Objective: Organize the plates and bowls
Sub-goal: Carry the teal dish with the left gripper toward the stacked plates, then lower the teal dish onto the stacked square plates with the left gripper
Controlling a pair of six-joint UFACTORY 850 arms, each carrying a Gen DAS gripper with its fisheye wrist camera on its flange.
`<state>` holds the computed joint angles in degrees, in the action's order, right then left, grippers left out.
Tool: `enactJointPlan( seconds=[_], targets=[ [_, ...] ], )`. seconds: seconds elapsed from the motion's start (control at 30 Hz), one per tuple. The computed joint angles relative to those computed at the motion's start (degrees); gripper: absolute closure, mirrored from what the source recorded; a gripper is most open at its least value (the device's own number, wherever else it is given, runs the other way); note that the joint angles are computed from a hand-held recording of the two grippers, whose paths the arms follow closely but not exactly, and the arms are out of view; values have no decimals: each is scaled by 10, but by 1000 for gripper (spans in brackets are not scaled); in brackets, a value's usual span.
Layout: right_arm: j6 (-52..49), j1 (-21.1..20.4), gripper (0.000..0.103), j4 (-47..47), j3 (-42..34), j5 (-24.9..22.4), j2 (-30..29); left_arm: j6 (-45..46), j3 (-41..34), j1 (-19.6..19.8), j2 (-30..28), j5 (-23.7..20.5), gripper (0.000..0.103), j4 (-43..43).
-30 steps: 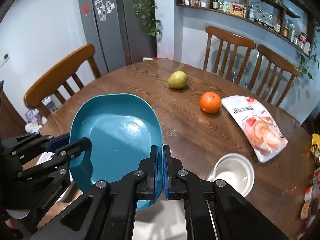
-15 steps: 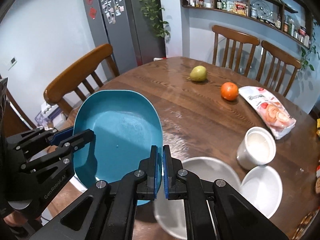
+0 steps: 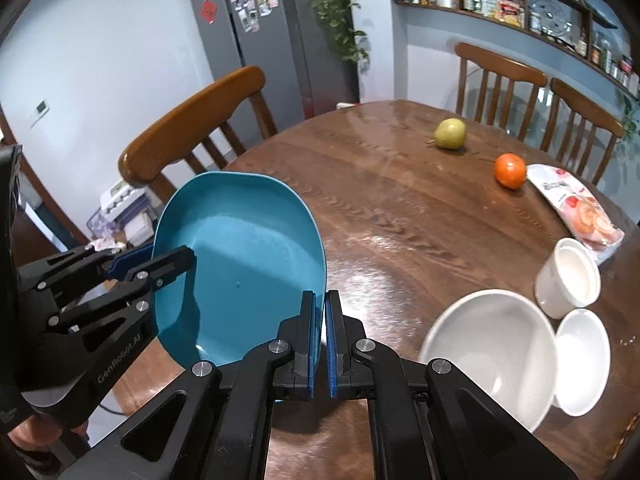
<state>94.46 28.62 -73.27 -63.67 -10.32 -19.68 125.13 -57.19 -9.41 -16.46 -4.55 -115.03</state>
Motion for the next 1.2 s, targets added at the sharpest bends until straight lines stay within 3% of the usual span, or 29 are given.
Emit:
enactJointPlan(
  seconds=[0.4,1.07,1.2],
  targets=[
    [-87,28,97,93,-46,-14,-36,-79,-7,34,-9,-11,90,90],
    [-145,35,97,194,-87,-50,-73,-340,-52,47,-52,-43,90,385],
    [-198,31,97,258,-94,-47,-83,-421,-59,44,-62,-41,90,472]
  ],
)
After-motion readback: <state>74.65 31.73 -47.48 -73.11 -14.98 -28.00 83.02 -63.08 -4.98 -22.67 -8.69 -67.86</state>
